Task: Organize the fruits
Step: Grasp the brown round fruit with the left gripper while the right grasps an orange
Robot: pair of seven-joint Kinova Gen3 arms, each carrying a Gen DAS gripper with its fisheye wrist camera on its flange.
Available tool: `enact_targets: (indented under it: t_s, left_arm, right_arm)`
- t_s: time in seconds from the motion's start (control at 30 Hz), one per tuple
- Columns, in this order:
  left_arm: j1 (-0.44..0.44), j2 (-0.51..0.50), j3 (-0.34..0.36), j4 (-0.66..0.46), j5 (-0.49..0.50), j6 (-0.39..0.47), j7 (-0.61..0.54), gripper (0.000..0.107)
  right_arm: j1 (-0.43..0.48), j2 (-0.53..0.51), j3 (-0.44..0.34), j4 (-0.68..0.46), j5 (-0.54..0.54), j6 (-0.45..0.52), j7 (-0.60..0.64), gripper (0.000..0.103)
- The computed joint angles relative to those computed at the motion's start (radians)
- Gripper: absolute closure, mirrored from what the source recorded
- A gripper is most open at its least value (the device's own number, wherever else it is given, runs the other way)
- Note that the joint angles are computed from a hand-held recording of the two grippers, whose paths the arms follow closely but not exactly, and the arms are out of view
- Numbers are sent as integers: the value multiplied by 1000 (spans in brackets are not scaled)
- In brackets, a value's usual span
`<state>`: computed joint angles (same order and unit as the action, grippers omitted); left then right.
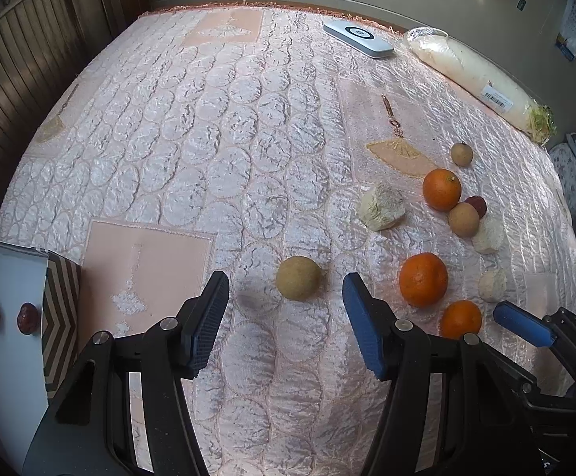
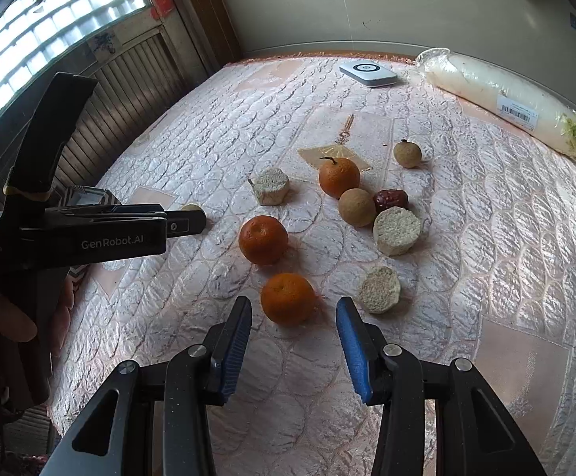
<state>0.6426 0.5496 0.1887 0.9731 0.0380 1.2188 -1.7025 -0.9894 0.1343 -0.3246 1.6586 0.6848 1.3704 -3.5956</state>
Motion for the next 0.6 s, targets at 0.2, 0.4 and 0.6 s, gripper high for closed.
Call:
enact_targets:
  t_s: [0.2,0.4,0.6]
  left_arm:
    - [4,7,0,-6,-2,5,-10,47]
    - [7,17,-1,-19,-3,11,-15,47]
    - [2,21,-1,-20,8,-2,-12,48]
  right_arm:
    - [36,2,13,15,-17,-62,56,60]
    - [53,3,24,30,-38,-93,84,73]
    - [31,-1,15,17,-27,-42,68,74]
